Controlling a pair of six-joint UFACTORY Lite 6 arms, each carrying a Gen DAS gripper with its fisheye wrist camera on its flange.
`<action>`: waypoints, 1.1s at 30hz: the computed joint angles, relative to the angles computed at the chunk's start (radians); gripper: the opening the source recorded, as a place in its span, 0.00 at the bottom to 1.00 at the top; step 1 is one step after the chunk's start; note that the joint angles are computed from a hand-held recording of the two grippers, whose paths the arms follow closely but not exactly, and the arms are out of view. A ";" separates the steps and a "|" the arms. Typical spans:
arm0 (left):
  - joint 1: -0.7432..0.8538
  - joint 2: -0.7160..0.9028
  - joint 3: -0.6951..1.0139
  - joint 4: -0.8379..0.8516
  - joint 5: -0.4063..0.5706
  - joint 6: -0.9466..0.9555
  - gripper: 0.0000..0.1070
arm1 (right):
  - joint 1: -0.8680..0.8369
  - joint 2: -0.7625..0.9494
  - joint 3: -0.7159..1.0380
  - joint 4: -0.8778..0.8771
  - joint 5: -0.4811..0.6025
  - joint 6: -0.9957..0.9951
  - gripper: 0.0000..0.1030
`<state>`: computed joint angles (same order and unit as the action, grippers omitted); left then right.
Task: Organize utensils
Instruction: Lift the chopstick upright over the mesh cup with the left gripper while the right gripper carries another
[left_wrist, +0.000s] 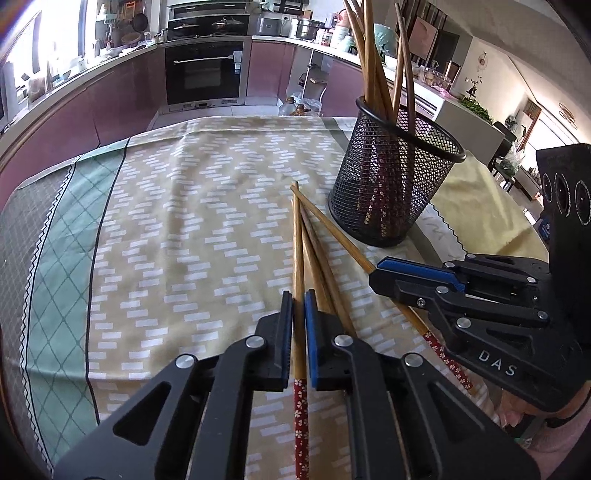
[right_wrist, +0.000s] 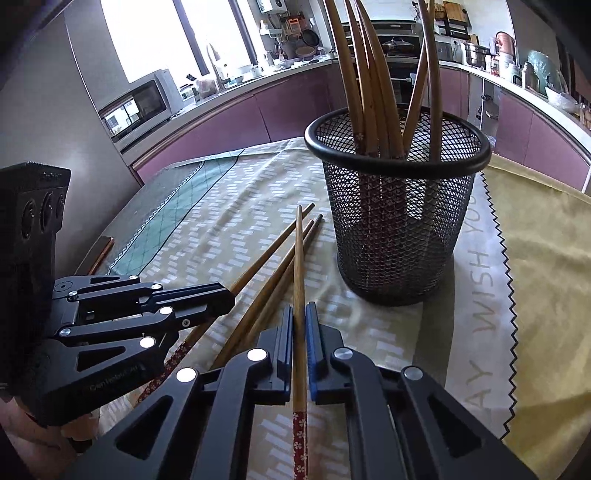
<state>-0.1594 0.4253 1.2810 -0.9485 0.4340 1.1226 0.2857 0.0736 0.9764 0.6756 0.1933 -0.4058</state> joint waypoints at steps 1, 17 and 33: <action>0.002 -0.007 -0.005 -0.005 0.001 0.005 0.07 | -0.002 -0.009 -0.006 0.018 0.002 -0.019 0.06; 0.059 -0.120 -0.065 -0.090 0.100 0.089 0.07 | -0.031 -0.168 -0.089 0.233 0.054 -0.265 0.06; 0.120 -0.244 -0.080 -0.154 0.274 0.138 0.07 | -0.099 -0.380 -0.153 0.338 0.096 -0.393 0.05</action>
<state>-0.0396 0.1812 1.2013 -1.1025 0.7076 1.2601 0.1867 -0.3061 0.8230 1.0138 0.2896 -0.7988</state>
